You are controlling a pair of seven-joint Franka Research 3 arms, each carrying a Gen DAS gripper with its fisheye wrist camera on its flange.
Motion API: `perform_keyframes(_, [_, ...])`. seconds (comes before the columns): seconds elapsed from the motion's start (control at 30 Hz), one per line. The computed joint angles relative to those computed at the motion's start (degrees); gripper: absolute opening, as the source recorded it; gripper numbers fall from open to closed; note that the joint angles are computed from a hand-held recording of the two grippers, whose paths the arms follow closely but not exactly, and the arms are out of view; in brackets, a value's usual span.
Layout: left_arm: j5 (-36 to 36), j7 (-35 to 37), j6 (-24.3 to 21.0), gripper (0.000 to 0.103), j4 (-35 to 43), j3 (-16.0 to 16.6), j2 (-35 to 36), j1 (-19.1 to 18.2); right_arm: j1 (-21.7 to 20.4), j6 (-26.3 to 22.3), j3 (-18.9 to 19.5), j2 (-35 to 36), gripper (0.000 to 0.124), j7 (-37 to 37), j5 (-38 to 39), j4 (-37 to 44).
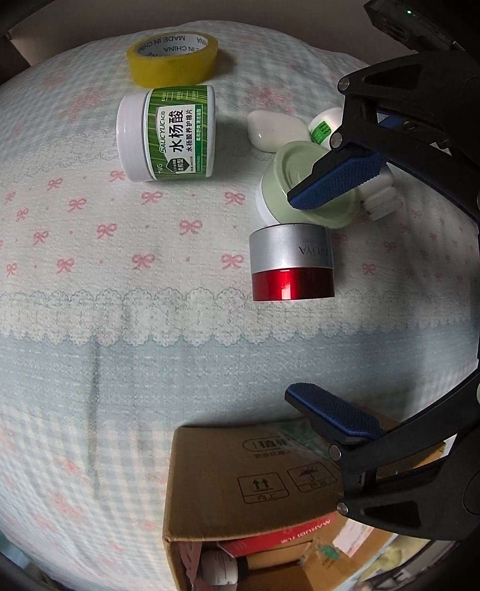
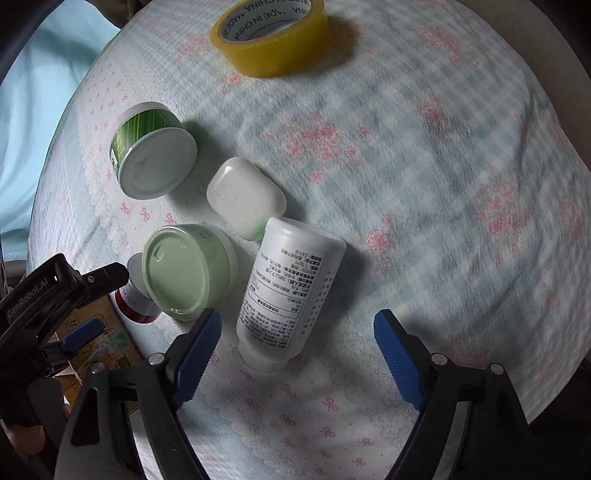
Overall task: Organize rigid objects
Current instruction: 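Grasp the red-and-silver jar with the left tool while the right tool grasps the white pill bottle, then carry the red-and-silver jar and white pill bottle over the cardboard box with both tools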
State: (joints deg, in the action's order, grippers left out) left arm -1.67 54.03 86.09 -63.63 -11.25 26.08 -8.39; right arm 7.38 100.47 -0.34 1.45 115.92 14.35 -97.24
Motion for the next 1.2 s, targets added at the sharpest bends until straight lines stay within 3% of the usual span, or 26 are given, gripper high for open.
perform_keyframes(0.2, [-0.6, -0.2, -0.2, 0.087, -0.7, 0.0, 1.2, 0.5, -0.2, 0.8, -0.2, 1.5, 0.073, 2.1, 2.1, -0.3])
perform_keyframes(0.3, [-1.1, 0.0, -0.1, 0.084, -1.1, -0.1, 1.6, 0.8, -0.3, 1.3, -0.3, 2.1, 0.065, 3.2, 3.7, -0.9])
perform_keyframes(0.43, [-2.3, -0.2, 2.6, 0.078, -4.7, -0.1, 0.0, 1.5, -0.6, 2.4, -0.4, 1.7, 0.057, 4.9, 5.8, -3.0])
perform_keyframes(0.6, [-3.1, 1.0, 1.6, 0.053, -1.2, -0.6, 3.0, 1.4, -0.7, 3.2, -0.5, 1.6, 0.056, 7.5, 6.3, -4.1])
perform_keyframes(0.7, [-4.5, 1.0, 2.6, 0.038, -2.0, -1.1, 3.0, 1.3, -0.9, 2.8, -0.6, 1.7, 0.048, 7.1, 6.3, -3.9])
perform_keyframes(0.93, [-2.9, 1.0, 1.7, 0.038, 0.2, -1.1, 4.2, -0.4, -0.8, 2.1, -0.4, 2.3, 0.048, 8.1, 5.8, -2.8])
perform_keyframes(1.2, [-2.7, 1.8, 3.8, 0.038, -4.5, -1.0, -0.1, -0.1, -1.0, 3.4, -0.5, 0.2, 0.047, 7.7, 6.6, -4.9])
